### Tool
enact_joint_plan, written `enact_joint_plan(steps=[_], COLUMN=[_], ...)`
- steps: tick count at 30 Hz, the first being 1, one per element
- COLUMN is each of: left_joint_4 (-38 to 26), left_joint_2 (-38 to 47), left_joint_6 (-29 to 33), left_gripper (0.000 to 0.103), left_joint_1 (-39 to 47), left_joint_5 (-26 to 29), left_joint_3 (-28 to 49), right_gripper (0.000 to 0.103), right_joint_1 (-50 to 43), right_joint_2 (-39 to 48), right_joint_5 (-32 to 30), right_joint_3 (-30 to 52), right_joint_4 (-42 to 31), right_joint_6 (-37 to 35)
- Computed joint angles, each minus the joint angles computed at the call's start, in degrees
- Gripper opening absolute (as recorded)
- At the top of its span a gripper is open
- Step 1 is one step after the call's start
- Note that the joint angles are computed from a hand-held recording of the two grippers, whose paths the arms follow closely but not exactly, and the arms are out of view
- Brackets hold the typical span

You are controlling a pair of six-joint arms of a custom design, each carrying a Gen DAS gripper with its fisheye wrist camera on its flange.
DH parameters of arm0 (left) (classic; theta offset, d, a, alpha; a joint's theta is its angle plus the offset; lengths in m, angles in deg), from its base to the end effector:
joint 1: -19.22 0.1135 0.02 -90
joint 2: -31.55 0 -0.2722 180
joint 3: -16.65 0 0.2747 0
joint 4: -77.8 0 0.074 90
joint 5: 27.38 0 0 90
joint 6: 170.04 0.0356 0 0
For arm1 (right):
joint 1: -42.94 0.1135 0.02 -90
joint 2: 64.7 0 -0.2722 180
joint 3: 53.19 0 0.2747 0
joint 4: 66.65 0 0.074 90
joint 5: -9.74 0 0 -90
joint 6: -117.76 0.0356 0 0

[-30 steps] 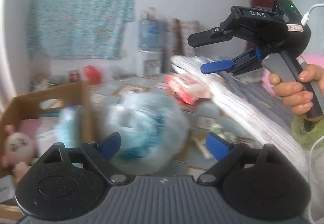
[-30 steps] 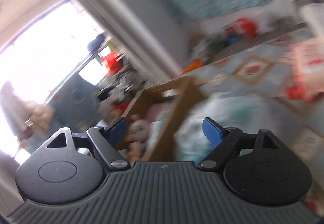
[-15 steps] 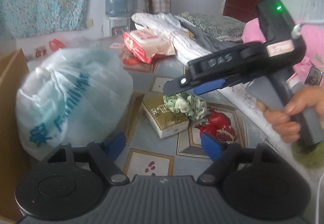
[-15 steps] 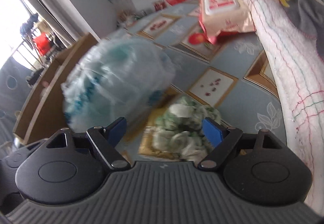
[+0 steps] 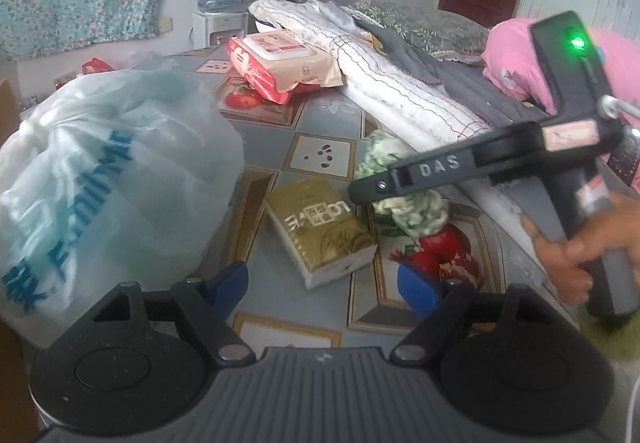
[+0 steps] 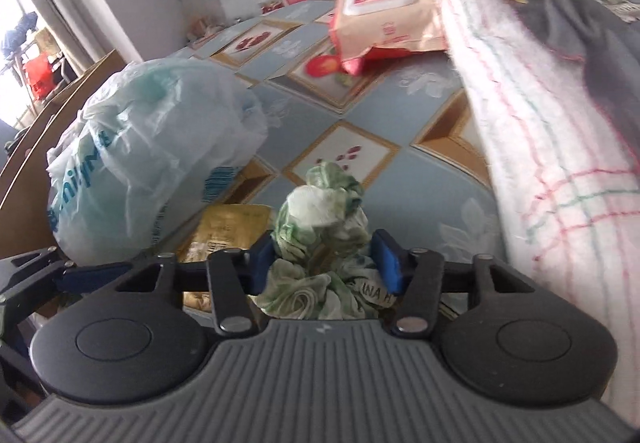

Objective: Organize soft objects
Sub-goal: 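Move the right tool back to the green floral scrunchie on the table, then close the right tool on the green floral scrunchie, then carry the scrunchie with the right tool over the box and lower it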

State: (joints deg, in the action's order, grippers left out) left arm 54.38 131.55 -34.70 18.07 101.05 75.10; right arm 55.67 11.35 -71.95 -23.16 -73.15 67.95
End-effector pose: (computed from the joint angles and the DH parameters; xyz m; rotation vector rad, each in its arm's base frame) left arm 0.3154 -0.0285 0.1070 1.1338 2.1624 -0.5829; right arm 0.2075 0.0416 0.0933 0.6495 2.4000 0.2141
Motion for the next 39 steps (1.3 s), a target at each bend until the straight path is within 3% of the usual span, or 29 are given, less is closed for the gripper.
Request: enact_joint_plan(steps=[12, 17, 21, 23, 26, 31, 39], left_joint_4=[10.1, 14.12, 14.62, 14.59, 14.32, 13.25, 2.15], left_joint_2=[6.67, 5.61, 5.48, 4.98, 3.37, -1.46, -13.55], left_joint_6=[-14.47, -15.68, -17.04, -17.12, -16.86, -15.67, -8.34], left_gripper=[0.083, 0.065, 0.063, 0.063, 0.062, 0.062, 0.062], left_joint_1=[-8.64, -9.78, -10.09, -10.0, -8.96, -5.98, 3.11], left_joint_5=[-8.87, -11.12, -11.71, -11.89, -11.25, -8.76, 0.45], left_joint_3=[2.21, -0.21, -0.34, -0.66, -1.81, -4.89, -7.0], right_gripper=[0.049, 0.049, 0.047, 0.039, 0.032, 0.027, 0.024], right_joint_1=[-0.28, -0.03, 1.38, 1.86, 1.88, 2.17, 3.64], right_joint_2=[-2.03, -2.11, -2.45, -2.52, -3.33, -6.0, -13.61], right_joint_5=[0.26, 0.5, 1.98, 2.62, 2.44, 2.0, 1.71], right_joint_3=[-3.77, -4.53, -4.57, -4.59, -5.19, -6.41, -7.93], right_joint_4=[4.08, 5.43, 5.1, 4.98, 5.25, 5.64, 3.8], right_joint_6=[-1.01, -1.01, -0.61, -0.33, 0.45, 1.47, 2.58])
